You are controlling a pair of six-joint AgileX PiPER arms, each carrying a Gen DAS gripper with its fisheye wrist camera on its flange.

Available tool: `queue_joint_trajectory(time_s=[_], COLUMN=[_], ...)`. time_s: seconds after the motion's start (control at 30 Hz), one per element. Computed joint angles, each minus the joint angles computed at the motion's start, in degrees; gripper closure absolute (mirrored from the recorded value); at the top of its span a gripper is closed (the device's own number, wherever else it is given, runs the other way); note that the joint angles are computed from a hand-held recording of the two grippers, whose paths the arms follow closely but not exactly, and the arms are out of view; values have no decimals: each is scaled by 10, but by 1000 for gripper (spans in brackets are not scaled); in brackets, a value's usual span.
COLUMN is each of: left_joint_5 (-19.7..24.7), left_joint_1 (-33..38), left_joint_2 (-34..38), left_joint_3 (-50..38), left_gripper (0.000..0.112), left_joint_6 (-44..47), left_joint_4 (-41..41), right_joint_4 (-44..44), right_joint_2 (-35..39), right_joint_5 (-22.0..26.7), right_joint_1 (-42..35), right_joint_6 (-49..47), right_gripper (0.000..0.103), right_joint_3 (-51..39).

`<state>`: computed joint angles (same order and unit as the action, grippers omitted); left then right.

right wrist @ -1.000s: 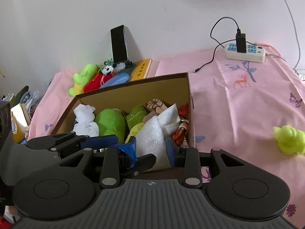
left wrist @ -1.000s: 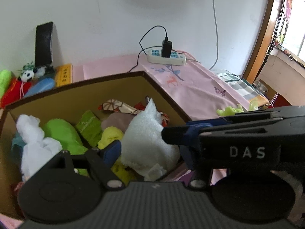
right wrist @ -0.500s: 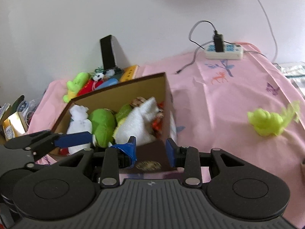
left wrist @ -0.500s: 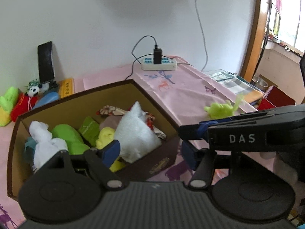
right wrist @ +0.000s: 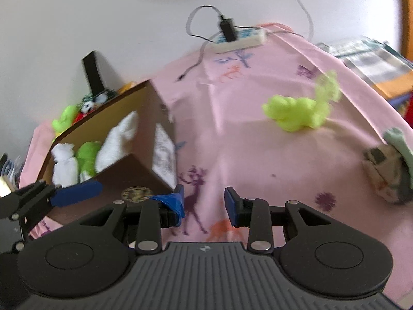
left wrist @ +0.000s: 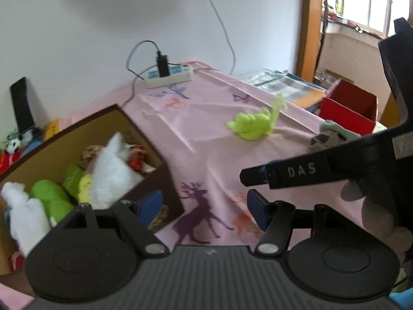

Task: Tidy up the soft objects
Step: 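Move the right tool to the lime-green knitted plush on the sheet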

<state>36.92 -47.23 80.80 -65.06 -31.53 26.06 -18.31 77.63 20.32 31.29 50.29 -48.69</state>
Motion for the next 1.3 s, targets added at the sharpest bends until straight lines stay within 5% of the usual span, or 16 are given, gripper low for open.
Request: queue_joint_trajectory(time_s=[0.2,0.47,0.9,1.3], left_joint_5=[10,11,15,34], left_joint_1=[-27,-30,-8,-2], left_joint_2=[57,135,250,350], left_joint_3=[-45,-117,-235,-364], left_gripper=[46,45,43,42], left_joint_6=[7,28,67,80], left_joint_4=[-1,-16,-95,-147], right_joint_4=[61,304,539,568], right_joint_2=[-16,-14,76,259], right_joint_5=[-7,-5,48,158], right_joint_1=[-56,-173,-340,-405], right_joint_6=[-58,-299,-547,-567], right_gripper=[86,86,86,86], right_joint_3=[25,26,-105,-292])
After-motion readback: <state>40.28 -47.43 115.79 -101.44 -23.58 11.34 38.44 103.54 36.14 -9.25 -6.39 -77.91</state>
